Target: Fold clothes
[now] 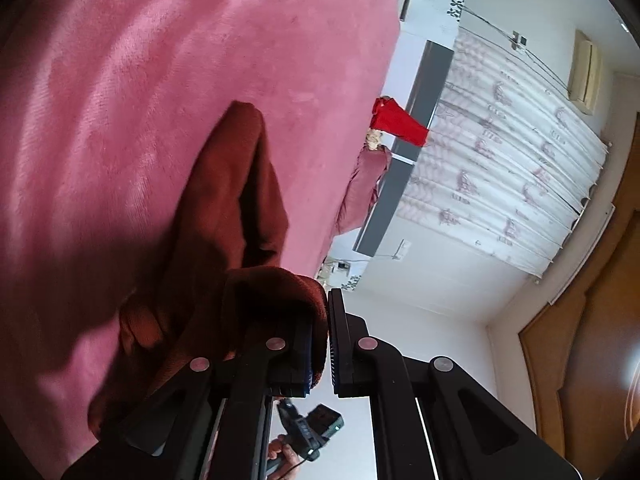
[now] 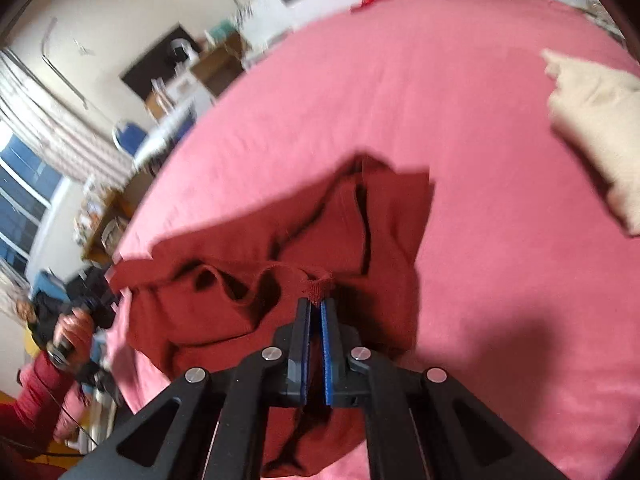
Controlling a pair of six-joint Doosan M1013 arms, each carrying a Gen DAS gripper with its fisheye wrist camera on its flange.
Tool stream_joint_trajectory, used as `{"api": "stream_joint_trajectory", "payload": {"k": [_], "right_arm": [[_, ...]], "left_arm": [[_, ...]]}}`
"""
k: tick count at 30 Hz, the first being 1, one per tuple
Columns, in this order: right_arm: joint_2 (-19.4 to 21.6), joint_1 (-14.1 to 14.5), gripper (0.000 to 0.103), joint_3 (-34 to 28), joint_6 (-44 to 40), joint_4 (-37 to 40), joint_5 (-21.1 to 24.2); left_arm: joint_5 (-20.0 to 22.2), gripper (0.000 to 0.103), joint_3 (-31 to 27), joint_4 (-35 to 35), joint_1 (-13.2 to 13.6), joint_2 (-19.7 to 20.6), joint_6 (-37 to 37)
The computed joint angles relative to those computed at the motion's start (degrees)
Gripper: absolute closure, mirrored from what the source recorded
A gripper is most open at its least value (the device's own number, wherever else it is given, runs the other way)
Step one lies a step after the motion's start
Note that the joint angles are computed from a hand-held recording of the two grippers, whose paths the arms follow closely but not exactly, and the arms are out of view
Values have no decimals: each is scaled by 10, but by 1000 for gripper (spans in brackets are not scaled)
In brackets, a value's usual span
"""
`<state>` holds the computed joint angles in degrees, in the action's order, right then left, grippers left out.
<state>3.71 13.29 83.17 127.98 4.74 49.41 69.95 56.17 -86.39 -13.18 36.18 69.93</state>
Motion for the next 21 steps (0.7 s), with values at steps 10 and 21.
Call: {"api": "stream_joint_trajectory", "payload": {"k": [10,21], "right_arm": [[44,-42,99,-67,82,-98,-24],[69,-69,81,-49,228,-99,17]], "left_arm": [[-53,97,-171,30,-21,89,-65],[-20,92,-181,101,-19,98,-46]]}}
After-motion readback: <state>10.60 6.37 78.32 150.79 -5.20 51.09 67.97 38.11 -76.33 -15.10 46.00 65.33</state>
